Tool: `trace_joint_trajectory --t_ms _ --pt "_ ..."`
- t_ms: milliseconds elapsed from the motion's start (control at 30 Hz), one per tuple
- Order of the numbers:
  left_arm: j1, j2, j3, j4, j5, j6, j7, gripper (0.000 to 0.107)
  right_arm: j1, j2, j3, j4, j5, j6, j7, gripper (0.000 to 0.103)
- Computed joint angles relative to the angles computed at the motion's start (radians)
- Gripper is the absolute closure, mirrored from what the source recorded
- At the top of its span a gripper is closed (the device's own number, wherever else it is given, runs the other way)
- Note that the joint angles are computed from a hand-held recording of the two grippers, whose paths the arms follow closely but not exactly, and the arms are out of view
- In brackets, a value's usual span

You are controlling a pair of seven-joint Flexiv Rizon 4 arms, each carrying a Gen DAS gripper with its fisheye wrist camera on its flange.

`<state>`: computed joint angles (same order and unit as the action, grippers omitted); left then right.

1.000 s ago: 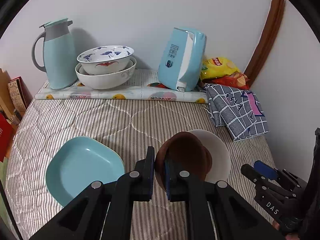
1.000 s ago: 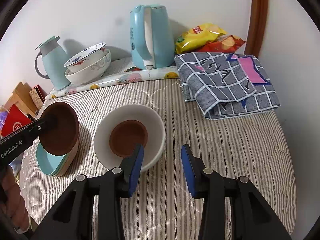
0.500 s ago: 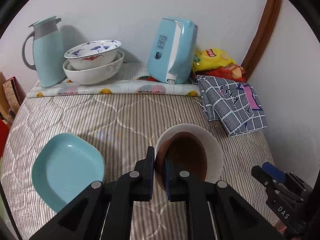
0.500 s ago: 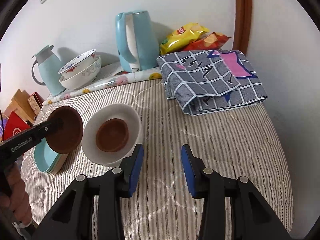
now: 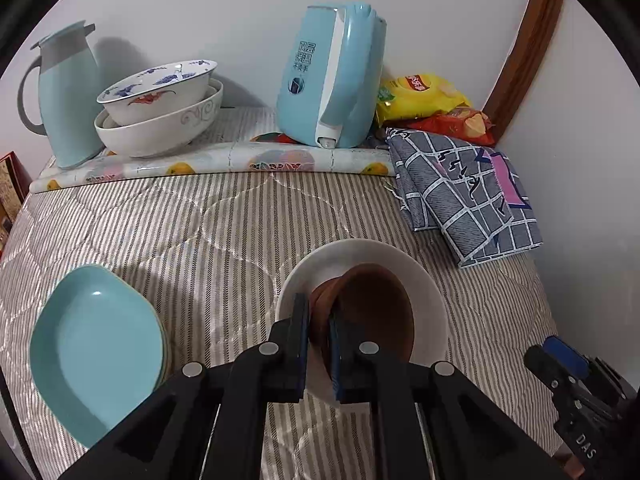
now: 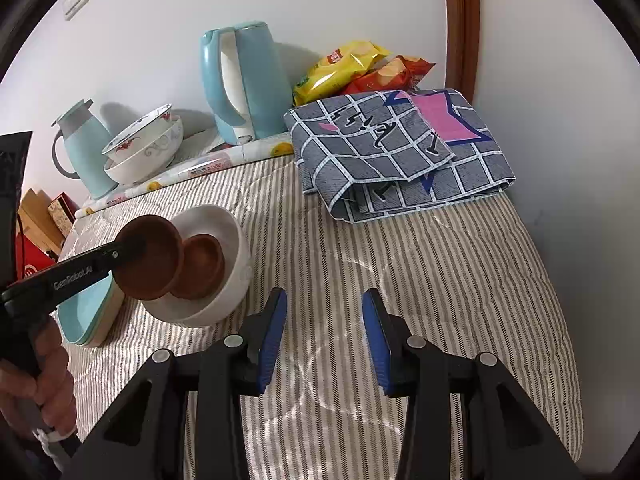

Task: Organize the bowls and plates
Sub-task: 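Carry the left gripper's terracotta bowl into the white bowl and open the left gripper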

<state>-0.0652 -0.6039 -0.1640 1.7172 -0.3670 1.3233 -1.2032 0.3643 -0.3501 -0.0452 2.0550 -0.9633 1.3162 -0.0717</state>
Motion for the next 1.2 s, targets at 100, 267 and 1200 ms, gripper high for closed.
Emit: trace_joint_trajectory --t_ms 100,267,1200 --pt "-0.011 -0.018 0.015 -0.024 0.012 -0.013 -0.011 0.098 -0.002 -0.002 -0.005 0.003 -0.004 0.010 0.009 0.064" --pt "-0.010 -0.039 0.015 -0.046 0.020 -0.029 -0.014 0.097 -0.001 -0.010 -0.015 -0.001 -0.016 0.023 0.025 0.064" --pt "-0.009 -0.087 -0.005 -0.097 0.001 -0.099 0.029 0.093 0.037 -0.044 -0.021 -0.035 0.065 0.000 -0.064 0.064"
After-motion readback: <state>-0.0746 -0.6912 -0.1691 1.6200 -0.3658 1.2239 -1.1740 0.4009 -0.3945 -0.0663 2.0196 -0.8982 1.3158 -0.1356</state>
